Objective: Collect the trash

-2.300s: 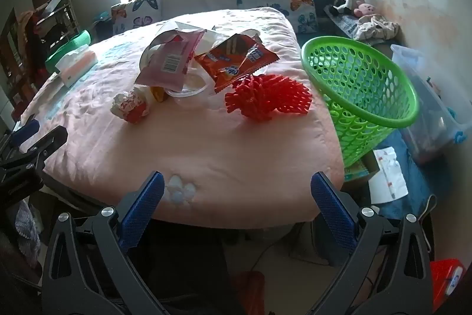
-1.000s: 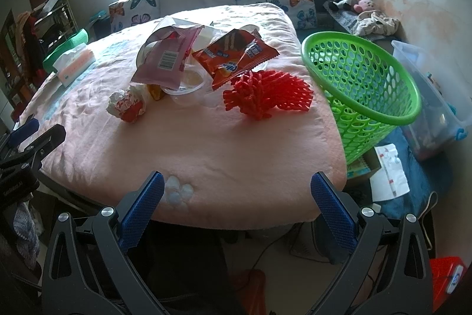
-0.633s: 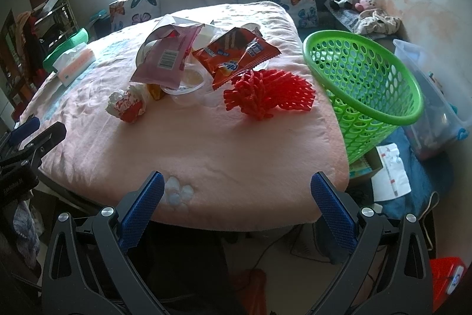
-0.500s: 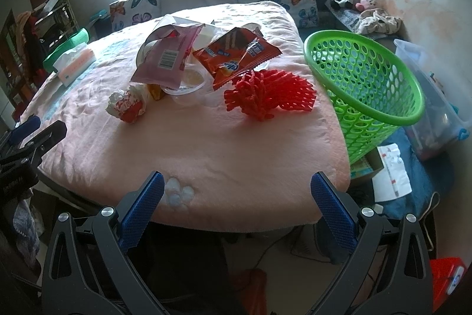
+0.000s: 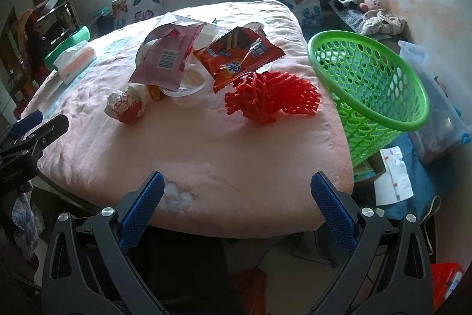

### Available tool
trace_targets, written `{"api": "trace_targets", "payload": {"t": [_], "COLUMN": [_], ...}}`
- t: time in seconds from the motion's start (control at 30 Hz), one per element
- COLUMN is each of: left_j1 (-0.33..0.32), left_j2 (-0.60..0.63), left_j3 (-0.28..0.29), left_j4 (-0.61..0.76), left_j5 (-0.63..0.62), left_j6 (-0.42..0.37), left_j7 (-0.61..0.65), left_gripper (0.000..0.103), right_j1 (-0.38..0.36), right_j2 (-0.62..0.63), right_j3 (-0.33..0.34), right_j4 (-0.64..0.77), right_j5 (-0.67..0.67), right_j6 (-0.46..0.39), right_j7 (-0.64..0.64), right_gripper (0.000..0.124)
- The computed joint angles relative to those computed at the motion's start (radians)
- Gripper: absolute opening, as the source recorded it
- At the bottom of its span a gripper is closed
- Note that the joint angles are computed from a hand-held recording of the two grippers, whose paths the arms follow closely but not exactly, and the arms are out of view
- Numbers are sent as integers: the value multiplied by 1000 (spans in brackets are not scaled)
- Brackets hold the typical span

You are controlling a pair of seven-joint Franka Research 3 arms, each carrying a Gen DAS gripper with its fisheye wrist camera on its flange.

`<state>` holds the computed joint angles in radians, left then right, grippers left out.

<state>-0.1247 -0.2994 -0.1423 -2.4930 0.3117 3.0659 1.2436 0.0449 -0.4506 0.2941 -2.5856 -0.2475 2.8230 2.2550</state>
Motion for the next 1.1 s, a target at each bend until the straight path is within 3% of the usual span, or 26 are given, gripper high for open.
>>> {"api": "trace_targets", "payload": {"t": [0.77, 0.97, 1.1], "left_j1": [-41, -43, -45], "left_j2": [71, 92, 109], "left_j3": [44, 46, 49], "left_j4": [82, 103, 117], "left_j5": [-105, -143, -167], "left_j6": [-30, -41, -44], "left_j7": [105, 137, 159], "left_gripper": [97, 97, 97], "right_j1": [-44, -12, 61], "right_j2": [93, 187, 257], "right_j3": [-61, -114, -193], "right_j4": [87, 173, 241], "right_j5": [8, 48, 159], "right_j6": [82, 109, 99], "right_j7": [-107, -209, -350], "right_gripper": [96, 92, 91]}}
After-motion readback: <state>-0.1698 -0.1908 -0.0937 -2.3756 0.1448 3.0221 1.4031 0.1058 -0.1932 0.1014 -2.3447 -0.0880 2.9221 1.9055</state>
